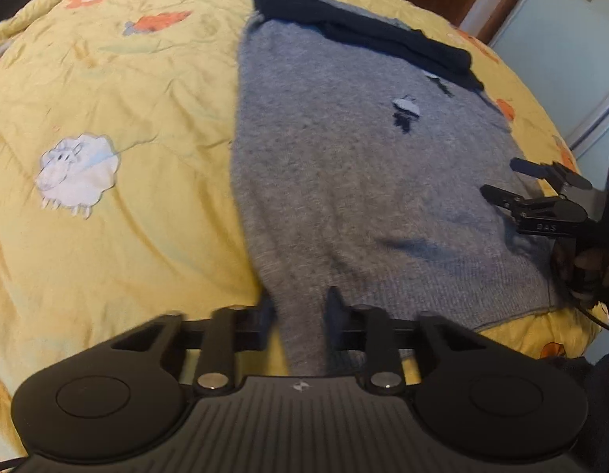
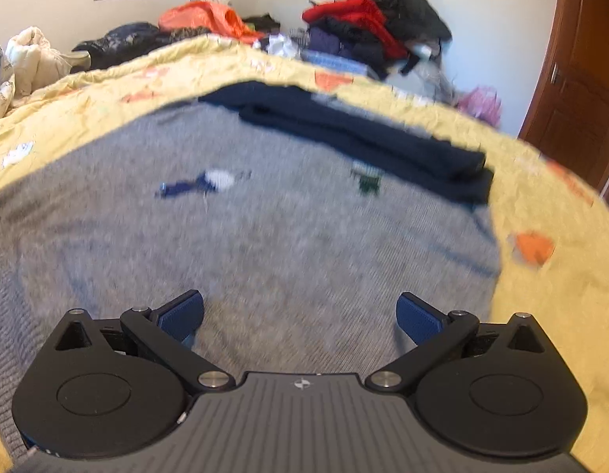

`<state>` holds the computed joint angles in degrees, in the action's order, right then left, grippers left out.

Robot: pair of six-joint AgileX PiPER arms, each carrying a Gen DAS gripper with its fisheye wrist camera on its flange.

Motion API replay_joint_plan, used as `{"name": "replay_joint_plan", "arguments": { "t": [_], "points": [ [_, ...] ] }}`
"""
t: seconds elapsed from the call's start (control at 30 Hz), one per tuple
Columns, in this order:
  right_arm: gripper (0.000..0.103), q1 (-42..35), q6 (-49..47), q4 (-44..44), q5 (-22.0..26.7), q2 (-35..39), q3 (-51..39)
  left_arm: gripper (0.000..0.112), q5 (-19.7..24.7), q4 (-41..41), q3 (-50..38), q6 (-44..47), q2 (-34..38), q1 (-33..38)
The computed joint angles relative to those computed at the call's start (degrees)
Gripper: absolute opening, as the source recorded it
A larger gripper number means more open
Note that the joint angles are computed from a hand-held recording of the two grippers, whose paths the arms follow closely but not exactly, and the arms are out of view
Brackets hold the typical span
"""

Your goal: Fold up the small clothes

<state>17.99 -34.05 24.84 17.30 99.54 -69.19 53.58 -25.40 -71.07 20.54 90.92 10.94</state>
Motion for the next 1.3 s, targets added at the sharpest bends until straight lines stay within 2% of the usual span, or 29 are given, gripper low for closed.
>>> {"name": "replay_joint_plan", "arguments": {
  "t": [0.07,0.17,0.23,0.3,0.37,0.4,0.43,0.47,0.57,0.6,0.63,0.67,0.7,0.73,0.77,0.8,0.83,0.87,0.9,0.93,1.0,1.07,1.1,1.17,1.2,1.3],
  "points": [
    [0.103,-1.5,-3.8,6.0,2.2,0.9,-0.9,0.006,0.1,0.9,-0.1,0.2,0.1,0.5],
    [0.103,-2.7,-9.4,11.7,2.7,1.2,-0.6,0.004,-3.0,6.2,1.3,-1.7,-2.0,-2.4],
    [0.103,-2.1,-5.9,7.6,2.7,1.0,-0.9,0.004,-4.5,11.5,0.9,-3.4,-3.8,-4.3],
    [0.103,-1.3,-3.1,3.5,2.5,0.4,-0.5,0.004,-3.9,14.0,-0.2,-3.3,-4.4,-3.1],
    [0.103,-1.7,-7.9,7.4,2.0,-0.3,1.0,0.004,-2.3,16.2,-1.0,-4.2,-2.1,-1.6],
    [0.103,-2.5,-11.2,11.2,2.5,-0.1,1.1,0.004,-1.1,14.8,-1.2,-3.3,-1.0,-0.7],
    [0.103,-3.5,-12.1,12.8,4.0,0.2,0.6,0.004,-2.1,13.5,-0.1,-2.2,-1.7,-0.5],
    [0.103,-3.8,-11.4,12.2,4.7,0.2,0.2,0.005,-1.8,12.2,-0.2,-0.4,-2.2,-0.4],
    [0.102,-3.7,-3.2,3.0,8.8,0.1,-2.9,0.009,2.4,3.3,-3.8,8.0,-3.3,2.8],
    [0.102,-4.1,-2.4,2.8,10.0,0.1,-4.1,0.009,2.2,1.7,-5.4,9.0,-3.6,3.3],
    [0.102,-4.6,-3.1,4.8,10.5,0.1,-5.3,0.014,0.7,0.5,-7.1,9.0,-3.5,3.3],
    [0.102,-5.0,-2.2,6.1,11.2,0.7,-7.5,0.020,-2.6,0.1,-8.4,7.7,-3.0,2.3],
    [0.103,-5.1,1.0,6.3,11.9,2.0,-10.6,0.044,-8.2,1.4,-9.1,4.0,-2.2,0.1],
    [0.103,-4.8,6.4,4.8,12.1,3.8,-14.3,0.085,-14.0,4.9,-10.1,-1.7,-0.8,-3.0],
    [0.103,-4.4,12.1,2.9,12.4,6.5,-18.7,0.101,-19.7,8.8,-11.0,-7.4,1.4,-5.9],
    [0.103,-4.1,17.8,0.8,13.0,10.0,-24.0,0.103,-24.3,13.3,-12.4,-13.2,4.1,-8.7],
    [0.103,-3.9,23.5,-1.9,14.2,13.9,-29.8,0.103,-26.6,18.3,-15.1,-18.9,8.1,-11.6],
    [0.103,-3.5,29.3,-5.1,16.0,17.9,-35.5,0.103,-26.6,24.0,-20.1,-24.6,13.4,-14.3],
    [0.103,-2.8,35.0,-9.2,18.1,21.8,-41.2,0.103,-24.3,29.7,-25.9,-30.3,19.0,-16.8],
    [0.102,-2.0,40.7,-14.9,21.1,25.6,-46.9,0.103,-19.8,34.0,-31.6,-34.3,23.5,-19.4],
    [0.102,0.8,51.0,-26.4,25.0,30.4,-53.0,0.103,-15.7,37.0,-39.1,-36.1,30.5,-22.4],
    [0.103,3.5,57.3,-37.8,24.3,30.1,-49.9,0.103,-14.7,40.4,-40.3,-36.4,33.7,-24.4],
    [0.103,4.6,61.0,-43.2,21.3,28.1,-44.9,0.103,-17.2,41.5,-37.5,-36.9,33.8,-24.8],
    [0.103,5.1,66.7,-48.1,14.0,22.8,-33.4,0.103,-27.6,43.8,-26.8,-42.5,29.8,-24.2],
    [0.103,5.2,68.9,-50.7,10.5,20.0,-27.7,0.103,-30.8,42.9,-23.5,-43.1,28.4,-23.6],
    [0.103,5.5,74.4,-55.6,5.0,12.1,-14.6,0.103,-32.2,38.6,-21.7,-38.5,27.2,-22.7]
  ]
}}
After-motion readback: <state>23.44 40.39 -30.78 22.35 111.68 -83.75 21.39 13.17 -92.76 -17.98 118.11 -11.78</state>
